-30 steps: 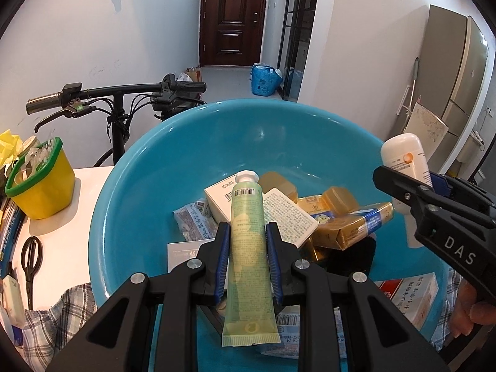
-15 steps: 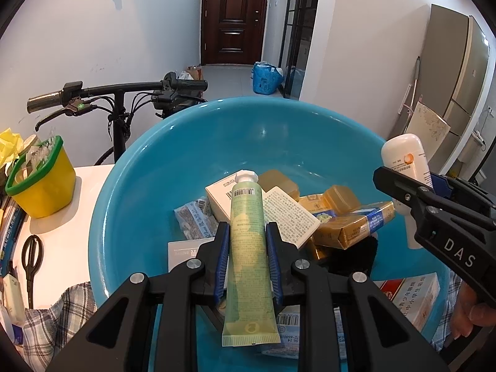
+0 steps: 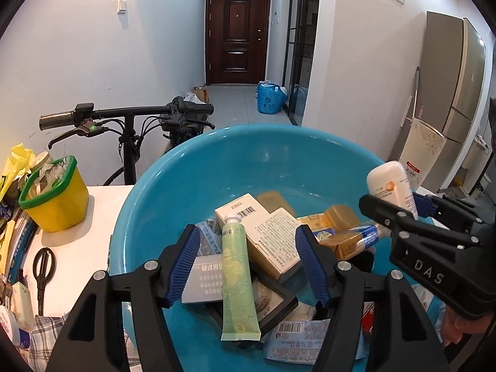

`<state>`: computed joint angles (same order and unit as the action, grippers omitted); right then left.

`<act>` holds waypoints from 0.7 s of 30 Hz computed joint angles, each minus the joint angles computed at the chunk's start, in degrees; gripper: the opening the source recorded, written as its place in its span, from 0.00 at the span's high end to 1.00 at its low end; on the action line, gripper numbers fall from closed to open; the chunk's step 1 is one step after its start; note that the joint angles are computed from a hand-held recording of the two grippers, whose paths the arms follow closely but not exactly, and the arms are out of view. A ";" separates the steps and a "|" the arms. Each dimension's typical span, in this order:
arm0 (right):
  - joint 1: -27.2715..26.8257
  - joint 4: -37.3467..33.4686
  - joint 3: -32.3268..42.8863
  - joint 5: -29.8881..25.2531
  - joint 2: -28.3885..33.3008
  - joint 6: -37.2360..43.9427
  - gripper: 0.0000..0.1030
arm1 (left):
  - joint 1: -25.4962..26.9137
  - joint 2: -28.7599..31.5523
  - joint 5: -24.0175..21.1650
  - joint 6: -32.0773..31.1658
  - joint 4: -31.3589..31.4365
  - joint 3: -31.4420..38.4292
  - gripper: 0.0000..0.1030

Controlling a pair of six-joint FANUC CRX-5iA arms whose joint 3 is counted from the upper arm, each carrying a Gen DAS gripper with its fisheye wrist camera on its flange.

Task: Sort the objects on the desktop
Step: 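Lower the held tube and bottle into the turquoise basin with both tools, then open both tools to release the tube and bottle in the basin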

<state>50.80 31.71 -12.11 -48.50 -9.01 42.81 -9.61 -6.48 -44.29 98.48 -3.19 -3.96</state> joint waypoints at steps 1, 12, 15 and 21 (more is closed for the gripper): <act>0.05 -0.21 0.07 -0.06 0.10 0.17 0.63 | 0.06 0.09 -0.16 0.22 -0.11 0.11 0.34; 0.42 -2.49 1.31 -1.10 1.52 2.78 0.63 | 0.61 0.91 -1.18 1.07 -0.28 0.69 0.31; 0.23 -3.01 1.33 -1.29 1.35 3.37 0.63 | 0.53 1.10 -1.38 1.14 -0.40 0.76 0.31; 0.12 -3.63 1.69 -1.61 1.47 4.08 0.63 | 0.42 1.14 -1.45 1.10 -0.47 0.81 0.31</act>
<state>50.92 28.07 -10.43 -50.11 -7.54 46.89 -9.18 -5.34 -45.75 99.58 -3.66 -3.15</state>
